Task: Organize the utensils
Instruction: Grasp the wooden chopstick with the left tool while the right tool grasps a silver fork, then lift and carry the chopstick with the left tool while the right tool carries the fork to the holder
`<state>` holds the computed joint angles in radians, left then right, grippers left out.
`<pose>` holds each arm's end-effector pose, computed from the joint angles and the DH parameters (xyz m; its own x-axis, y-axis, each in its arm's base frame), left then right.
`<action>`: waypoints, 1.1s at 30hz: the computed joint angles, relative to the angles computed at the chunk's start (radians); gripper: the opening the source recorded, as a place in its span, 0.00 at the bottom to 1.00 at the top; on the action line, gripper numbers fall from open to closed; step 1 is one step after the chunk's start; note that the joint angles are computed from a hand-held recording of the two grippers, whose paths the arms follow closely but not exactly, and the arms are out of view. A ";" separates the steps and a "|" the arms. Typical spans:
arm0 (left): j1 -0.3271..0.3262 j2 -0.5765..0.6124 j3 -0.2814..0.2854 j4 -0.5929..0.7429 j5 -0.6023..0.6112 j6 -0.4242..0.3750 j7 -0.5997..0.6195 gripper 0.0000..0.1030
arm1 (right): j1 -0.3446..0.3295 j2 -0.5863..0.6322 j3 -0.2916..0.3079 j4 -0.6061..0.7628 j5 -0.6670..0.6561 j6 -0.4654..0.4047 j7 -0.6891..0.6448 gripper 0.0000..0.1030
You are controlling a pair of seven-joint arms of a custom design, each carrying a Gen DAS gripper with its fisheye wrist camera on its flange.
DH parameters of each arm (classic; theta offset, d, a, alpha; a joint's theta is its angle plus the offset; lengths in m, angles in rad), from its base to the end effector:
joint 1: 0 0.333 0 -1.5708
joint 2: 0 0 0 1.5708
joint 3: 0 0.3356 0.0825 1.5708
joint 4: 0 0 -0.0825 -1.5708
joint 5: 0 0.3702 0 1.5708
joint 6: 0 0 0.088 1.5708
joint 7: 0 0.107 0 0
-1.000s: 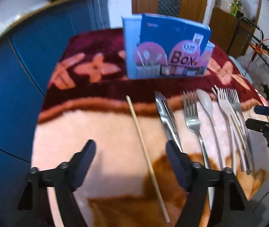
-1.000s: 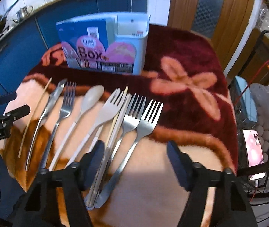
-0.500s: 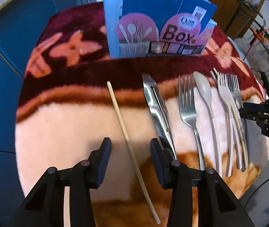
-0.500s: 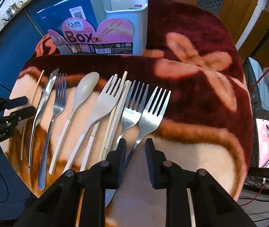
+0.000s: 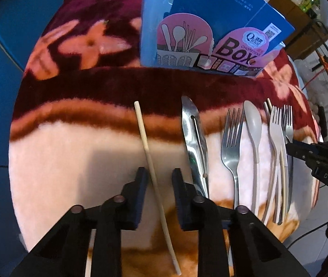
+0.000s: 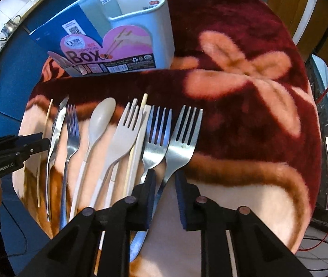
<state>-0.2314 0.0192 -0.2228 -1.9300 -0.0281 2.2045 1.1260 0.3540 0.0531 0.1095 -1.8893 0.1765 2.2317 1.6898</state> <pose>0.5171 -0.2526 0.5258 -0.0100 -0.9906 0.1361 -0.9764 -0.0197 -0.2151 0.5260 0.2675 0.5294 0.2727 -0.9409 -0.2009 -0.9421 -0.2188 -0.2540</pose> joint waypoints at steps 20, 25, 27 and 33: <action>0.036 -0.275 -0.063 -0.311 0.195 0.417 -0.183 0.04 | 0.041 -0.175 0.026 -0.287 -0.095 0.493 0.121 0.03; 0.060 -0.293 -0.069 -0.334 0.234 0.544 -0.262 0.04 | 0.010 -0.221 0.053 -0.363 -0.220 0.667 0.225 0.03; 0.088 -0.287 -0.083 -0.344 0.275 0.631 -0.326 0.04 | 0.002 -0.236 0.064 -0.403 -0.251 0.775 0.256 0.03; 0.224 -0.280 -0.159 -0.313 0.474 0.747 -0.509 0.04 | -0.018 -0.214 0.076 -0.411 -0.279 0.970 0.285 0.03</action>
<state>-0.0069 -0.2611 -0.3820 -2.2426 0.4462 2.9513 0.6171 0.3364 -0.1605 0.1854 -2.3000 -0.1021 3.2013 1.9752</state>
